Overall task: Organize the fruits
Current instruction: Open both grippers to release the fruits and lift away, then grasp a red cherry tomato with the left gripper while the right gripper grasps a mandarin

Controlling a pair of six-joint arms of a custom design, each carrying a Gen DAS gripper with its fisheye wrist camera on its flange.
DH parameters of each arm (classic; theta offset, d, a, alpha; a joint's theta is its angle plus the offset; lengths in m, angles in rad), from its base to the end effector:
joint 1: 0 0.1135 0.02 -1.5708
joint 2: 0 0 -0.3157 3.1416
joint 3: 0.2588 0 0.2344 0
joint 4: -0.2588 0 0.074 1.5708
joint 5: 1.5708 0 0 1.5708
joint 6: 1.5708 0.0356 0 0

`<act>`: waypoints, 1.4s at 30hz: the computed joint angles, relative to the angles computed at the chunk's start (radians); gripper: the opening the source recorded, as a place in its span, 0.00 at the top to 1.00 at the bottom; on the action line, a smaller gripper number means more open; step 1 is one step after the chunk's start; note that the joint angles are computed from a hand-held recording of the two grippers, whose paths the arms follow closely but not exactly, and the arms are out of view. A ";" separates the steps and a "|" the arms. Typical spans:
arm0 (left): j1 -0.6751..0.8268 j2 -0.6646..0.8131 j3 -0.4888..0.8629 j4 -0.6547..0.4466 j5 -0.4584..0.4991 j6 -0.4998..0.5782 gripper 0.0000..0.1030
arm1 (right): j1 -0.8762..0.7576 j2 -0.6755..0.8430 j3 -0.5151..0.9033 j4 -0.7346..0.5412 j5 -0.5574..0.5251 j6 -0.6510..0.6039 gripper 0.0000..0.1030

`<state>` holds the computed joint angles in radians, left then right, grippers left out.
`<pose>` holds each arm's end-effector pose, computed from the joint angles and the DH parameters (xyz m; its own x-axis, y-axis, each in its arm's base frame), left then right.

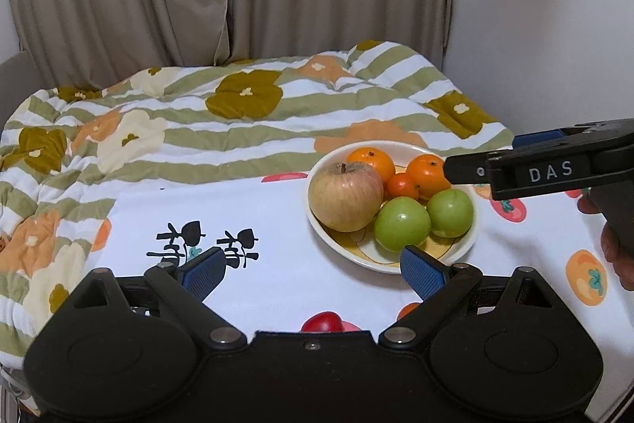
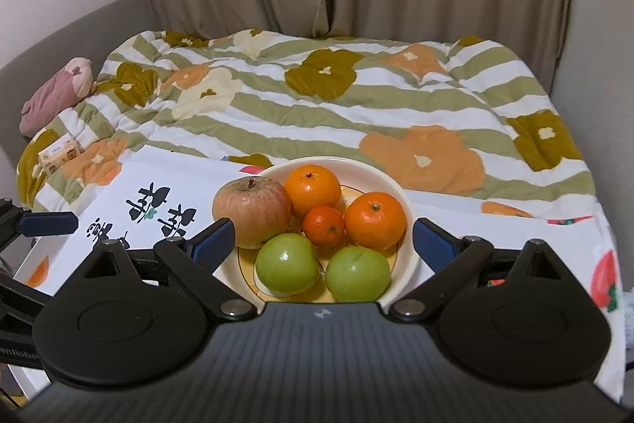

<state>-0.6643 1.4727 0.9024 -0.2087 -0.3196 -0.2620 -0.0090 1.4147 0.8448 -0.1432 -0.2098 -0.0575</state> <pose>0.2344 -0.1693 0.2801 -0.6403 0.1891 -0.7445 0.2520 0.9673 0.0289 0.2764 0.0049 0.2824 -0.6445 -0.0504 -0.7629 -0.1860 0.9782 0.0926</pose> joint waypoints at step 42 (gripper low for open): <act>0.251 -0.187 -0.371 0.297 0.398 0.462 0.06 | 0.684 -0.240 -0.305 -0.097 0.684 0.736 0.00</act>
